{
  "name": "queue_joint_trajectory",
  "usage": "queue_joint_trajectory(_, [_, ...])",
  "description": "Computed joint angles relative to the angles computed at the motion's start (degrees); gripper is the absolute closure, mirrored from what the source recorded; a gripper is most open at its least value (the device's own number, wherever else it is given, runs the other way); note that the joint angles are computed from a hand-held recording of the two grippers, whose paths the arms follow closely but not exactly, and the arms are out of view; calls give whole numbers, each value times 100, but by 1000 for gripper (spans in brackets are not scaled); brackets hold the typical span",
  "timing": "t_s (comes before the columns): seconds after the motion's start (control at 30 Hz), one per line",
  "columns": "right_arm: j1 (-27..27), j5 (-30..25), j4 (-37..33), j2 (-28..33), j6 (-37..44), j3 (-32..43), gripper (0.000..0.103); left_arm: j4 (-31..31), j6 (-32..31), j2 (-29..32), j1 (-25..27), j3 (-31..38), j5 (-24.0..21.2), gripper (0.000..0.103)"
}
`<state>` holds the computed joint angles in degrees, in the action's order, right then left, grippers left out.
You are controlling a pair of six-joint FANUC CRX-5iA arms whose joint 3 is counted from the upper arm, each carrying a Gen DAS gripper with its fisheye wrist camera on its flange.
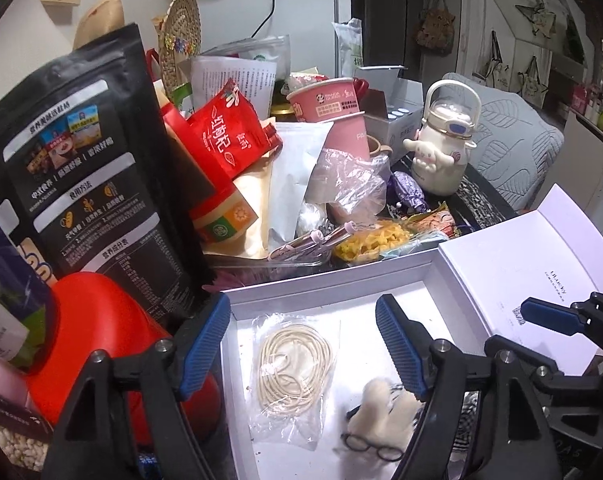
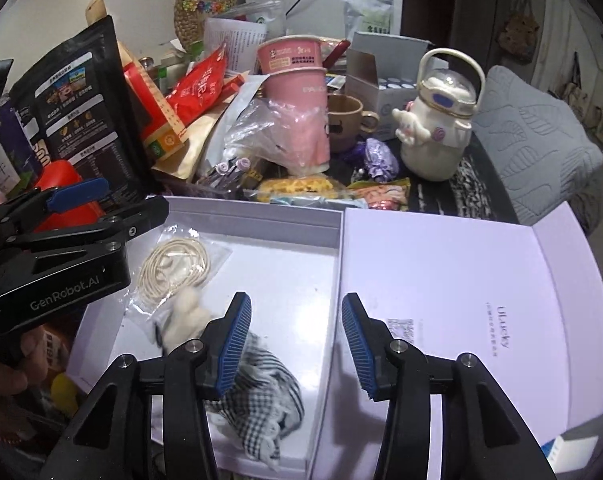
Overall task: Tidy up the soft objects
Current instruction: 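Open the left tool over the box while the right tool releases the fabric inside, then withdraw both tools from the white box back toward the table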
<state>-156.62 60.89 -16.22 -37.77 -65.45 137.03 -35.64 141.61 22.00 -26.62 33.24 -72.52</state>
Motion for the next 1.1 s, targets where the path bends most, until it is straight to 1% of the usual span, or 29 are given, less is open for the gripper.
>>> queue_joint_trajectory(0.3, [-56, -241, -137, 339, 79, 326, 56, -193, 104, -225, -183, -34, -28, 28])
queue_joint_trajectory(0.43, [-71, -386, -262, 527, 202, 538, 56, -440, 156, -287, -358, 65, -202, 28])
queue_joint_trajectory(0.87, [-227, -1067, -954, 1548, 815, 1829, 56, -1180, 350, -547, -1090, 333, -705, 28])
queue_joint_trajectory(1.1, [-364, -1491, -1266, 2306, 1159, 2719, 56, -1484, 410, -620, -1532, 490, -914, 28])
